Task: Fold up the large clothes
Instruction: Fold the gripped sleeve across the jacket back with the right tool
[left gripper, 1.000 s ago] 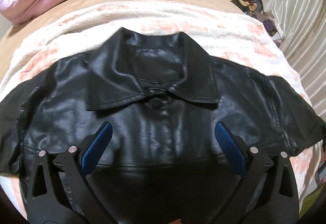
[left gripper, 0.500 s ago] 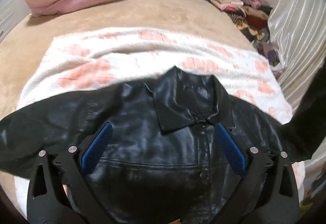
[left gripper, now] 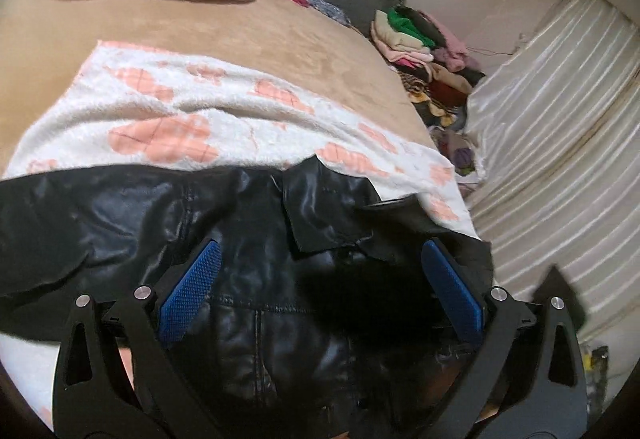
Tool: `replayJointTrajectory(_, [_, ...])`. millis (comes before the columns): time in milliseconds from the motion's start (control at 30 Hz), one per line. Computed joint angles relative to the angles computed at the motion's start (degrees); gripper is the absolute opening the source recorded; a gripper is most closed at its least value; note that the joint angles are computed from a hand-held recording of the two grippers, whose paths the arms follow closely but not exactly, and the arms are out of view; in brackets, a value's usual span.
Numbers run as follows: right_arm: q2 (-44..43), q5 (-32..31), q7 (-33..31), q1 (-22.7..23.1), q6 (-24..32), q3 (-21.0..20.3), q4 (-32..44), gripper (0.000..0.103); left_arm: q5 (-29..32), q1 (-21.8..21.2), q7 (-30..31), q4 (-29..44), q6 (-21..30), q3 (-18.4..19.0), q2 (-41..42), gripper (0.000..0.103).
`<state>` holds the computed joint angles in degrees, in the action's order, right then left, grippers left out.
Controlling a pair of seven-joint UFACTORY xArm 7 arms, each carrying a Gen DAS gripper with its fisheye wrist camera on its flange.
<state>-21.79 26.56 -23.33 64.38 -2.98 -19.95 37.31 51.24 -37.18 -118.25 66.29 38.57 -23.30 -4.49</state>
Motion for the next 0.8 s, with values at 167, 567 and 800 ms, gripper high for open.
replayJointTrajectory(167, [8.6, 0.9, 2.2, -0.4, 2.1, 4.3, 2.6, 0.01, 1.1, 1.6, -5.3, -5.6, -6.1, 0.2, -2.0, 0.094])
replayJointTrajectory(567, [-8.9, 13.0, -11.8, -5.1, 14.8, 7.4, -6.6, 0.099, -6.0, 2.4, -2.5, -9.4, -10.9, 1.2, 1.6, 0.094])
replayJointTrajectory(800, [-17.5, 11.0, -11.3, -20.6, 19.1, 9.4, -11.8, 0.065, -9.5, -1.2, 0.2, -4.8, -6.2, 3.8, 8.6, 0.084])
